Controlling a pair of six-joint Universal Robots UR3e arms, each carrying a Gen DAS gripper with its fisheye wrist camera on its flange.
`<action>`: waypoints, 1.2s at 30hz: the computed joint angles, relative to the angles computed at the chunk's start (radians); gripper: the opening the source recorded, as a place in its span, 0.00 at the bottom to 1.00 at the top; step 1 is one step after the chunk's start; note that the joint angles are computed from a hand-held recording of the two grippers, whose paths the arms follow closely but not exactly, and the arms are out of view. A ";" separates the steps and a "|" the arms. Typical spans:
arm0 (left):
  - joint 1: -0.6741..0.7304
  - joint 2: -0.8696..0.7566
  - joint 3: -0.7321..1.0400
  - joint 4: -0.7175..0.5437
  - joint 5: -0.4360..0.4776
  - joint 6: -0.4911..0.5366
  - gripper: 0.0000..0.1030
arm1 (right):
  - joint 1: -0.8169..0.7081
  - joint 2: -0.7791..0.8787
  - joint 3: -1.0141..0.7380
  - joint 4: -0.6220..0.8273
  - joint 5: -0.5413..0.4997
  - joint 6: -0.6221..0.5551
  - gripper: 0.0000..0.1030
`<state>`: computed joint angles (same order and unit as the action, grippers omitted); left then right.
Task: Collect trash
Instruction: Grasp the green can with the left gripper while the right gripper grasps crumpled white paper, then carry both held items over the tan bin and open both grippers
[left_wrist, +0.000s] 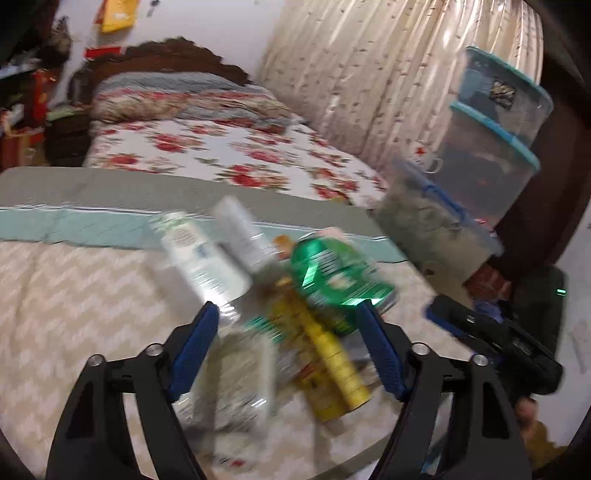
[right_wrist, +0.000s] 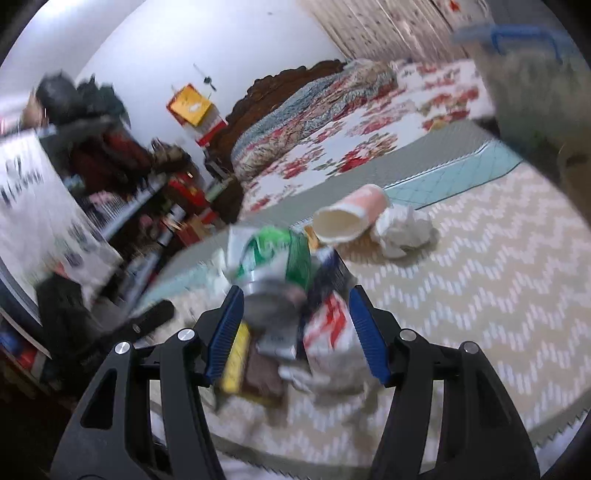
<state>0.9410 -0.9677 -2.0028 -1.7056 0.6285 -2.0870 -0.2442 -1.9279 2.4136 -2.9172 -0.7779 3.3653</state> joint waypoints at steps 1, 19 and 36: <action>-0.040 -0.033 0.009 0.042 0.002 -0.042 0.64 | -0.021 0.038 -0.026 0.000 0.044 0.007 0.58; -0.375 -0.468 0.202 0.239 0.031 -0.311 0.61 | 0.041 0.467 -0.266 0.001 0.158 -0.046 0.34; -0.400 -0.408 0.258 0.214 -0.014 -0.355 0.37 | 0.148 0.559 -0.520 0.117 -0.409 -0.293 0.79</action>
